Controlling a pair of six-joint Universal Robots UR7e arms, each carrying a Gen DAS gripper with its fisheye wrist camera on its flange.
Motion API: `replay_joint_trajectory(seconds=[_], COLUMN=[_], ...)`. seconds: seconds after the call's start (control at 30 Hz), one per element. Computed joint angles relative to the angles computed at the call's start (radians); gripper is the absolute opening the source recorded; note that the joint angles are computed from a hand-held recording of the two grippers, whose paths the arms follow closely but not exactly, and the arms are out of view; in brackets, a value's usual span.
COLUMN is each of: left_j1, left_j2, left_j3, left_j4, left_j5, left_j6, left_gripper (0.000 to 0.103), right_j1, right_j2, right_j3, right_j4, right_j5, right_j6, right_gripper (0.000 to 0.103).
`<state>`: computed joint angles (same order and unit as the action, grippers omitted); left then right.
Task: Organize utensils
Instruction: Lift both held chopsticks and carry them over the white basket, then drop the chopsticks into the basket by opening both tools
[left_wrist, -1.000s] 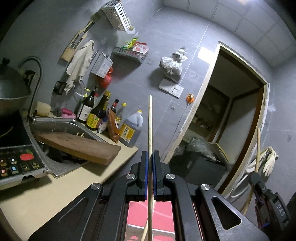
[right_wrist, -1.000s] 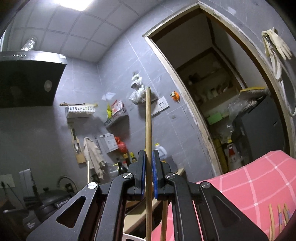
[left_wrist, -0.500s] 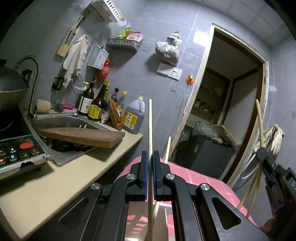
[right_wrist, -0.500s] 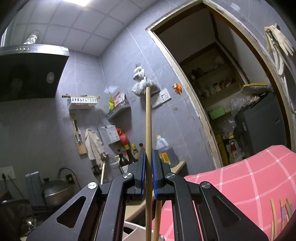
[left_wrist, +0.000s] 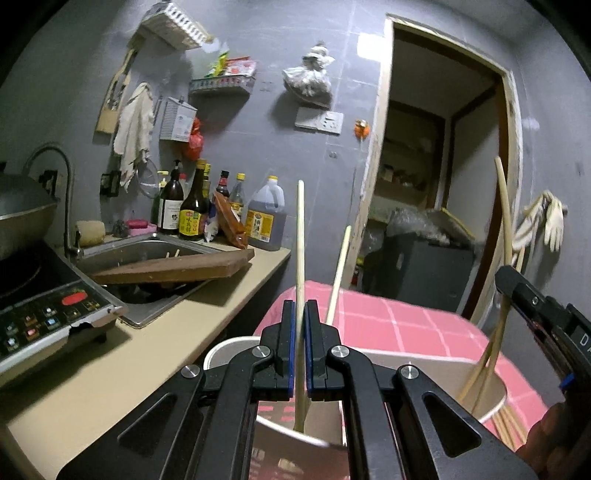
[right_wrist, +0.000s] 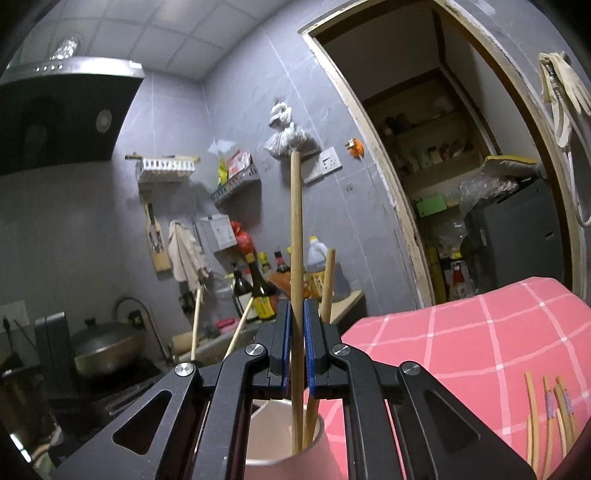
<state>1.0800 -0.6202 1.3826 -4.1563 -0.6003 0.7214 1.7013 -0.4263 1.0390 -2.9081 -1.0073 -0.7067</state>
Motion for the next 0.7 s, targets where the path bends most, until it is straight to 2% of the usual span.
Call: replay_joint_trajectory(seconds=[0.17,0.53,0.6,0.7], left_j1=[-0.005,-0.007,-0.01,-0.017], left_j2=[0.002,-0.052,-0.063,-0.076], left_j3=[0.005,0.11,0.128,0.151], left_j4=[0.04,0.08,0.079,0.075], left_j5=[0.038,-0.002,-0.011,-0.022], left_j6=[0.031,-0.104,-0.12,-0.144], left_gripper=[0.003,0.005,0.01,0.023], right_j1=[-0.005,-0.01,-0.012,-0.016], right_j2=[-0.023,-0.055,-0.061,-0.073], right_j3=[0.032,0.081,0.092,0.109], right_j4=[0.018,0.021,0.014,-0.002], right_j5=[-0.016,-0.036,-0.036,-0.023], right_j6=[-0.025,-0.067,-0.073,-0.077], right_gripper=[0.005,0.007,0.012,0.024])
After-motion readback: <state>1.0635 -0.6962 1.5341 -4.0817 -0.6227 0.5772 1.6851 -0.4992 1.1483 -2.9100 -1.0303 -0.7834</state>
